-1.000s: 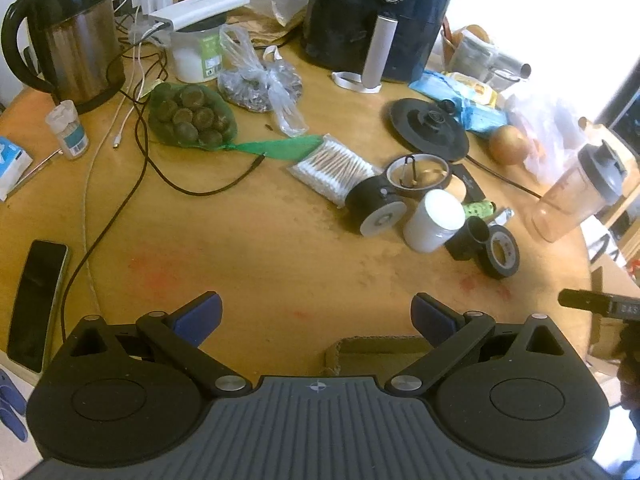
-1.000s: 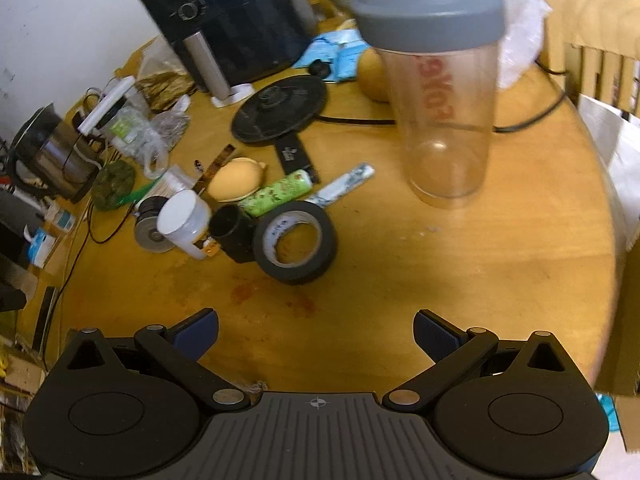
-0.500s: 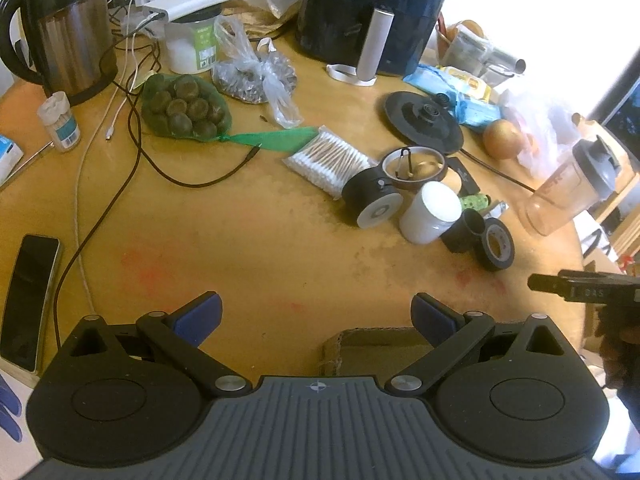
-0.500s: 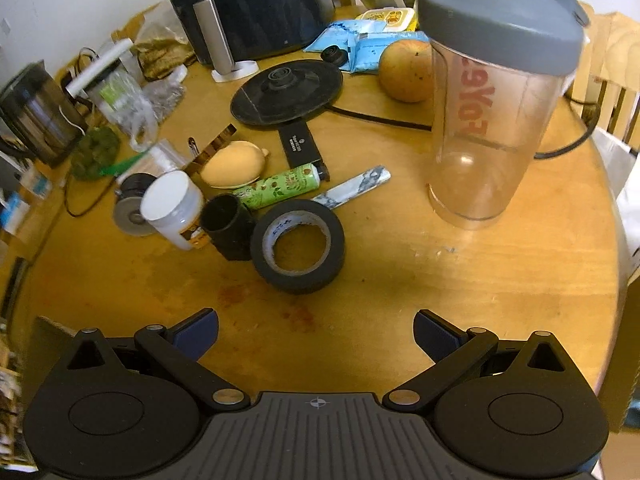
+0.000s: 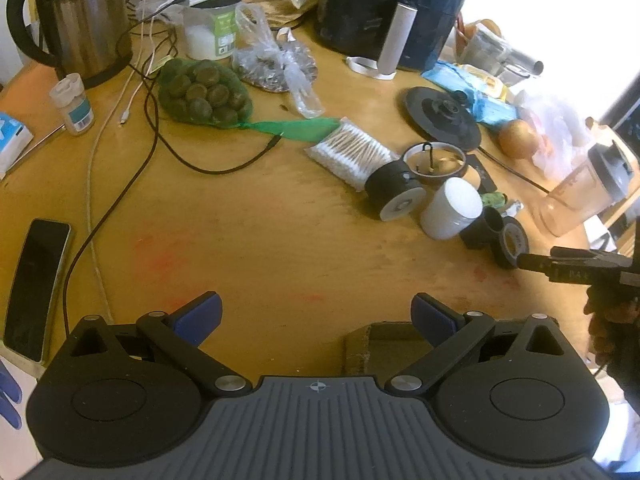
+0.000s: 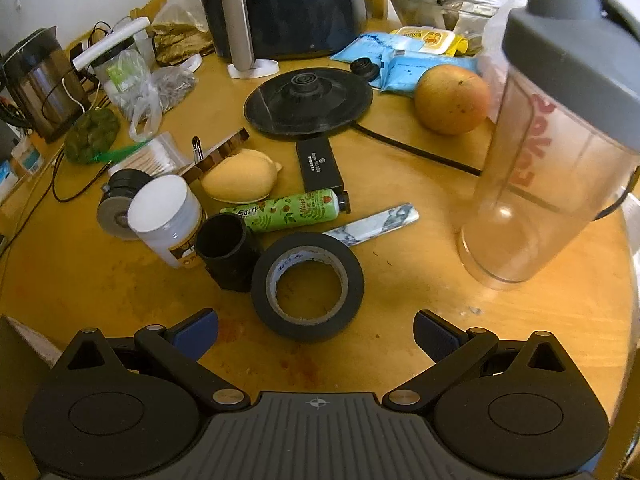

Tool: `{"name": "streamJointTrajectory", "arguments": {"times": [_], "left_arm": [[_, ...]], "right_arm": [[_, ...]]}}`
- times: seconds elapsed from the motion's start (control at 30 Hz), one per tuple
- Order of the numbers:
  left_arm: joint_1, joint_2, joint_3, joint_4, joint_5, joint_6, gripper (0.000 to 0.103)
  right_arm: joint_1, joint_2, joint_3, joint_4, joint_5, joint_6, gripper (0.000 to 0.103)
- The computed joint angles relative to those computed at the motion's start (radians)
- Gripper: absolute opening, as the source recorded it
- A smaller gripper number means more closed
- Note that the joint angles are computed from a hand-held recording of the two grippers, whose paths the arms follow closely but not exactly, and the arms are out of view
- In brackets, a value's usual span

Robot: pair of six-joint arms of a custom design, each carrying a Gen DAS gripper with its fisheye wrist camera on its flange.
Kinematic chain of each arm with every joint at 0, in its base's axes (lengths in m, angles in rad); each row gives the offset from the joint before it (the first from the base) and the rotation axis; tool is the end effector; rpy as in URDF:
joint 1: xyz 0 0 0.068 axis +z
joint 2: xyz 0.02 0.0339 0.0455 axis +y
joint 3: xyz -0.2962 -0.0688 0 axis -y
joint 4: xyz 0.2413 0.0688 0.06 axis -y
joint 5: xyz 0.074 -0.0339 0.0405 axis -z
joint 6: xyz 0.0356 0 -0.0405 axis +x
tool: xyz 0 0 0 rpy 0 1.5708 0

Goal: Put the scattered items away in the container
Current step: 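Move the right tool toward the black electrical tape roll, then close the right tool around the black electrical tape roll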

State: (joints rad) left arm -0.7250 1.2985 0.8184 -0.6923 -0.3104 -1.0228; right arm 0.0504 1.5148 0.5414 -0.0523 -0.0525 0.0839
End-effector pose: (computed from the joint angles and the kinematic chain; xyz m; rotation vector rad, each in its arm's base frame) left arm 0.1748 -0.1404 0.2411 -0.4756 2.6065 -0.1440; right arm 0.2452 0.0142 0.1498 0.0245 2.5987 0.1168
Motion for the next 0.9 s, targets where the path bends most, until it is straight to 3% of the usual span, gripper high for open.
{"name": "streamJointTrajectory", "arguments": {"times": [0.3,0.4,0.7,0.9], "left_arm": [[0.023,-0.036,-0.036,-0.001,0.016,-0.004,0.103],[0.029,-0.045,-0.046,-0.001,0.022,-0.008,0.103],[0.052,-0.065,-0.069,-0.002,0.040,-0.011,0.103],[0.053,-0.067,-0.079,0.003,0.051,-0.012,0.103]], "right_arm": [[0.018,0.088,0.007,0.097,0.012,0.039,0.102],[0.029,0.111,0.013,0.114,0.017,0.034,0.092],[0.051,0.160,0.033,0.133,0.052,0.028,0.076],[0.057,0.178,0.034,0.144,0.060,0.004,0.076]]}}
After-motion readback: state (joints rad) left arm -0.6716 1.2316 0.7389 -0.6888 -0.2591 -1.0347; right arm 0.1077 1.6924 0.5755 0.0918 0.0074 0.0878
